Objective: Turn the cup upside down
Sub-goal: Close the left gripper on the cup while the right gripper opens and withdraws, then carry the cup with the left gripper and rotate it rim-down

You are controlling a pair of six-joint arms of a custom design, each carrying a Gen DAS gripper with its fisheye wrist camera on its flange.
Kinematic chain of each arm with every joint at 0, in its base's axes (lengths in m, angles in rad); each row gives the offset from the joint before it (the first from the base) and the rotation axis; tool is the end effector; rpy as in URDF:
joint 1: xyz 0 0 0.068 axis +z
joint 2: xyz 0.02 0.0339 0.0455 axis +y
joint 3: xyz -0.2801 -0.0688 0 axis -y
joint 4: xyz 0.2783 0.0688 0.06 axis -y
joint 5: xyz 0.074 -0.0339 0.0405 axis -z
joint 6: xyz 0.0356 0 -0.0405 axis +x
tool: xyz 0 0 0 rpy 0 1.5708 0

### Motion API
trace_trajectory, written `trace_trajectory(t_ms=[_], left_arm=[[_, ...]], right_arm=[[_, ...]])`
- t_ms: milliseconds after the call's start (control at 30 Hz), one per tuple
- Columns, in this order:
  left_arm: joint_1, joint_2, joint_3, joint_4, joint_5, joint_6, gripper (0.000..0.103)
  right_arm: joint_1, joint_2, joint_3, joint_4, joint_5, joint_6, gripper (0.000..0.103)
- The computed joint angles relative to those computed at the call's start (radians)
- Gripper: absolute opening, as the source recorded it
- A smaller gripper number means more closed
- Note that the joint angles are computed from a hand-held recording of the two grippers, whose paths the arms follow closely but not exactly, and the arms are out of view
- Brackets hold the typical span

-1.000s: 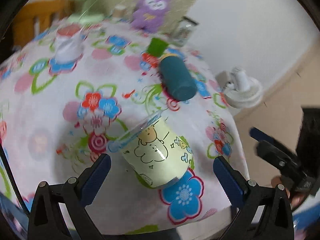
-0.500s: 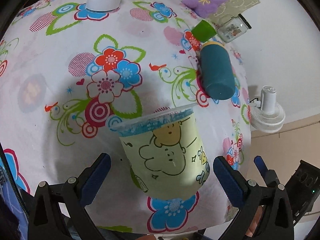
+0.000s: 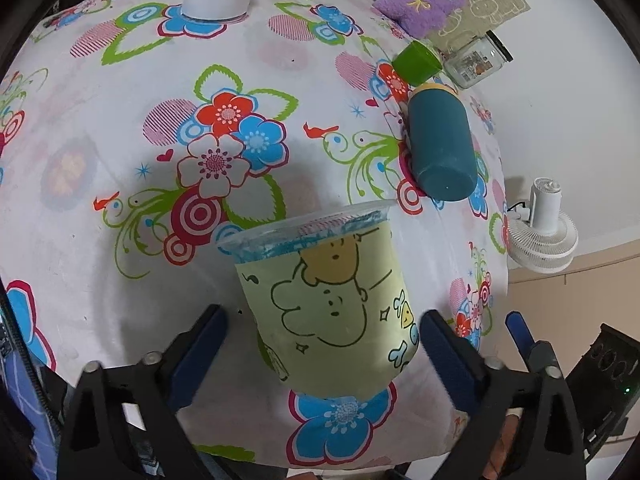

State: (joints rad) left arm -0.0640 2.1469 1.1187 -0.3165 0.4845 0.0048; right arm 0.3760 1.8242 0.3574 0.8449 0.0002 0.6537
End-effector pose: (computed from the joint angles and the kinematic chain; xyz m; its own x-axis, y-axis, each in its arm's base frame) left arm 0.3895 -0.0416 0.0382 -0.9718 0.0665 -0.2263 0.1655 0.8761 -0.4528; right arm 0.2492 0.0984 0.0502 -0.6534 0.3959 -0.6453 0.0382 0.8685 0.4942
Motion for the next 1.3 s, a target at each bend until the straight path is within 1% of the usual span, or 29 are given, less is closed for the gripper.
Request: trace_trajectory(t_ms=[133, 167, 300, 467, 600, 800, 900, 1000, 1100, 1167, 1233, 1300], left_arm=[[0.001, 0.006, 0.014, -0.026, 0.000, 0.024, 0.070], [0.003, 0.010, 0.025, -0.041, 0.001, 0.033, 0.067], [0.009, 0.016, 0.049, -0.080, -0.005, 0.074, 0.065], [0.012, -0.006, 0.086, -0.145, -0.055, 0.181, 0.065], [0.009, -0.045, 0.116, -0.196, -0.141, 0.315, 0.065], [-0.003, -0.063, 0.188, -0.294, -0.327, 0.538, 0.065], [-0.021, -0.047, 0.233, -0.355, -0.431, 0.619, 0.065], [-0.045, -0.034, 0.259, -0.393, -0.533, 0.686, 0.065], [-0.076, 0.042, 0.336, -0.499, -0.635, 0.747, 0.065], [-0.088, 0.086, 0.374, -0.544, -0.677, 0.766, 0.065], [-0.101, 0.119, 0.386, -0.544, -0.717, 0.799, 0.065], [-0.108, 0.122, 0.359, -0.487, -0.736, 0.847, 0.065]], right_arm=[[0.001, 0.003, -0.007, 0.016, 0.003, 0.005, 0.095], [0.001, 0.006, -0.007, 0.020, 0.002, 0.007, 0.095], [0.000, 0.028, -0.004, 0.043, -0.011, 0.015, 0.095], [0.020, 0.055, 0.007, 0.051, -0.006, 0.014, 0.095], [0.049, 0.078, 0.025, 0.043, 0.010, 0.009, 0.095], [0.103, 0.125, 0.081, 0.012, 0.025, 0.003, 0.095], [0.141, 0.151, 0.125, -0.027, 0.042, -0.006, 0.095], [0.180, 0.175, 0.174, -0.074, 0.060, -0.023, 0.095], [0.211, 0.193, 0.220, -0.124, 0.078, -0.042, 0.095], [0.230, 0.205, 0.246, -0.153, 0.090, -0.054, 0.095], [0.251, 0.212, 0.265, -0.181, 0.106, -0.064, 0.095], [0.267, 0.214, 0.273, -0.197, 0.121, -0.067, 0.095]])
